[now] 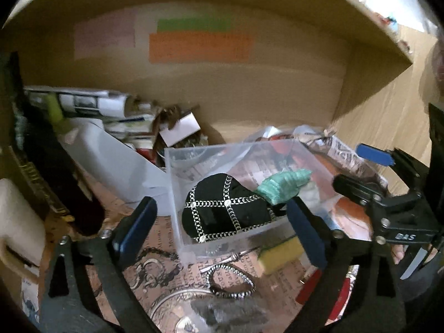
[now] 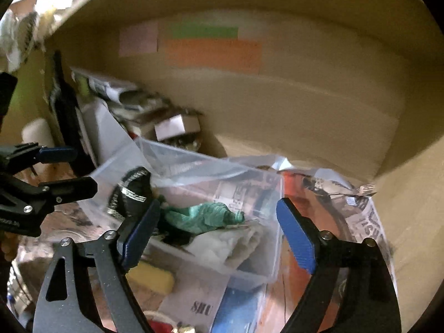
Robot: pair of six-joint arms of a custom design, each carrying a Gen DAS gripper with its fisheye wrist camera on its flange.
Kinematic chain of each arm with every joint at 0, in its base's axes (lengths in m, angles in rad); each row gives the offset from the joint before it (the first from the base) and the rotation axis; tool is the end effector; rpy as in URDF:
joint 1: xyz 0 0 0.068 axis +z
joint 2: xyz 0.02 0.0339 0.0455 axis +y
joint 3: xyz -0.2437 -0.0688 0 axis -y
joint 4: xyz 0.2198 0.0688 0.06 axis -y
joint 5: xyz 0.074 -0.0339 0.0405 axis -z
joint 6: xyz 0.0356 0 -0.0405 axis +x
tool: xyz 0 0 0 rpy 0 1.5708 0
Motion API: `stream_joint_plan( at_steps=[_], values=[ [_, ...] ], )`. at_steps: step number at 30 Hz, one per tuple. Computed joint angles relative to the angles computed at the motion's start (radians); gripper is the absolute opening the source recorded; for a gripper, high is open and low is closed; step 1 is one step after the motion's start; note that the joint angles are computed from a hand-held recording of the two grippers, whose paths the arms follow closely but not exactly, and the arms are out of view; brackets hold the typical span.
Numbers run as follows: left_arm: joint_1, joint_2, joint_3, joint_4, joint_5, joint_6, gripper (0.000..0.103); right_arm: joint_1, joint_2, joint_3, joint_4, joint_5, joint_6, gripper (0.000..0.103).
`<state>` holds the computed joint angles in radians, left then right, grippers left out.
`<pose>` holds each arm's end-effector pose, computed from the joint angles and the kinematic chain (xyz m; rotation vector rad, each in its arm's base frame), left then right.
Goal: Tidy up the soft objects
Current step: 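Lower the black pouch and green cloth into the box and open both tools, then grasp the silver mesh bag with the left tool while the right tool grasps the red velvet pouch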
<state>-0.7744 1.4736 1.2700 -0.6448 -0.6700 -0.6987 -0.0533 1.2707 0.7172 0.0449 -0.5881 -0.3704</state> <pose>0.2236 -0.1878 0.2939 -0.2041 2.1900 0.0090 0.2577 0.0060 0.2314 -0.6581 1.8929 0.3404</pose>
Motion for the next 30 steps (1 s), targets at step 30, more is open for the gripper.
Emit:
stream_joint_plan(
  at_steps=[30],
  values=[
    [-0.209, 0.094, -0.258, 0.052, 0.033, -0.352, 0.101, -0.095, -0.069, -0.422, 0.004, -0.053, -0.191, 0.100]
  ],
)
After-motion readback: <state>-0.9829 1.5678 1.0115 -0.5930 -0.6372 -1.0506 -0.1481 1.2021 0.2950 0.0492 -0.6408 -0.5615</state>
